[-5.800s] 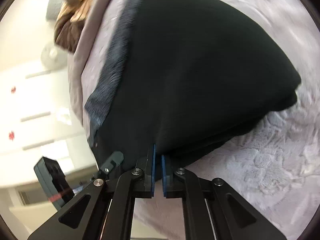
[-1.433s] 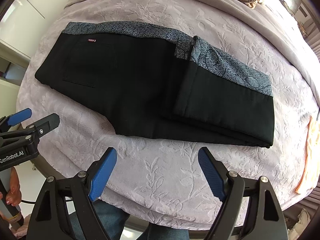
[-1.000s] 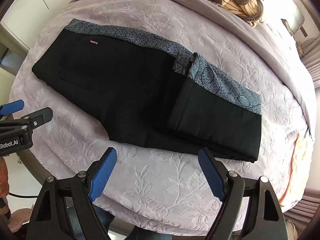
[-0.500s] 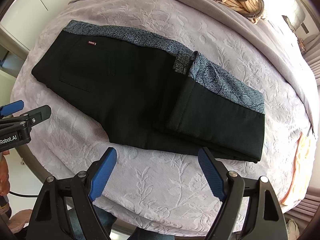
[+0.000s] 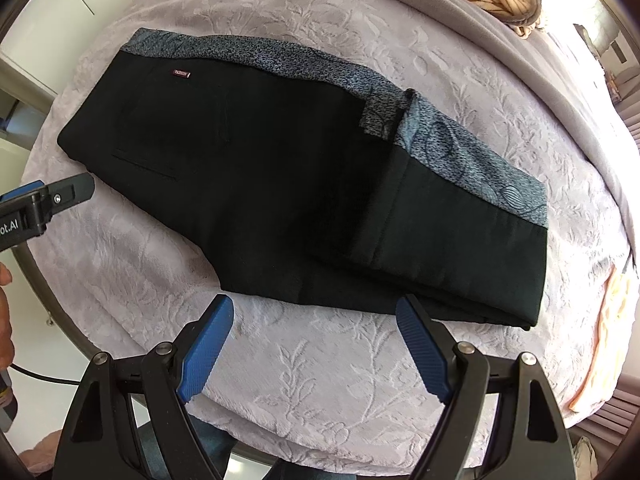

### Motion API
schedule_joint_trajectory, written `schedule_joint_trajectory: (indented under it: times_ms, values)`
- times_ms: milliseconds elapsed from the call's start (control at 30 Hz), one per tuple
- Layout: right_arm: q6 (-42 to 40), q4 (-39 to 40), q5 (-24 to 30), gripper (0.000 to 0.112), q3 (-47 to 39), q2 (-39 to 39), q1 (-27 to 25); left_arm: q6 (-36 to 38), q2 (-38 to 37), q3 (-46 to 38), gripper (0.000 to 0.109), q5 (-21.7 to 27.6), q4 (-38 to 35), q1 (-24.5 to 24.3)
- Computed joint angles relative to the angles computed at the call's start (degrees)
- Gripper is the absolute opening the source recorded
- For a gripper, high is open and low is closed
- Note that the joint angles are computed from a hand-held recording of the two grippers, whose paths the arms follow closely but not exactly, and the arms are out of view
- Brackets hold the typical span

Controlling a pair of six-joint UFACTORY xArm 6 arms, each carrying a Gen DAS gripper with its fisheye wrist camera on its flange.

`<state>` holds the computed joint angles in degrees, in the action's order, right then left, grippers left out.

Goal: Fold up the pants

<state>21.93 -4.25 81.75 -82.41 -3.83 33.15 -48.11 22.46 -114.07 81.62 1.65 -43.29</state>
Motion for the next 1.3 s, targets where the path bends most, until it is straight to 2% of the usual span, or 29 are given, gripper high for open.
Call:
schedule_joint_trajectory:
  times_ms: [500,733,1067,1300]
  values:
    - [-0.35,2.51,-1.92,0.086,-0.6,3.36,0.26,0.23,-1.96,5.6,0.103,-4.89,-1.2,2.52]
    - [0.82,7.35,-6.93,0.086,2.35,3.24,-1.41,0.55,-4.58,11.34,0.103,-11.59,-3.33,3.98]
    - [1.53,9.08,-9.98,0.086,2.46,6.47,-1.57,0.41,-5.22,13.87,0.103,-13.86,-3.63,4.92]
    - [1.31,9.58,-12.83,0.086,3.37,7.24,-1.46,-0.98,-12.23,25.42,0.103,-24.07,-6.15,7.8]
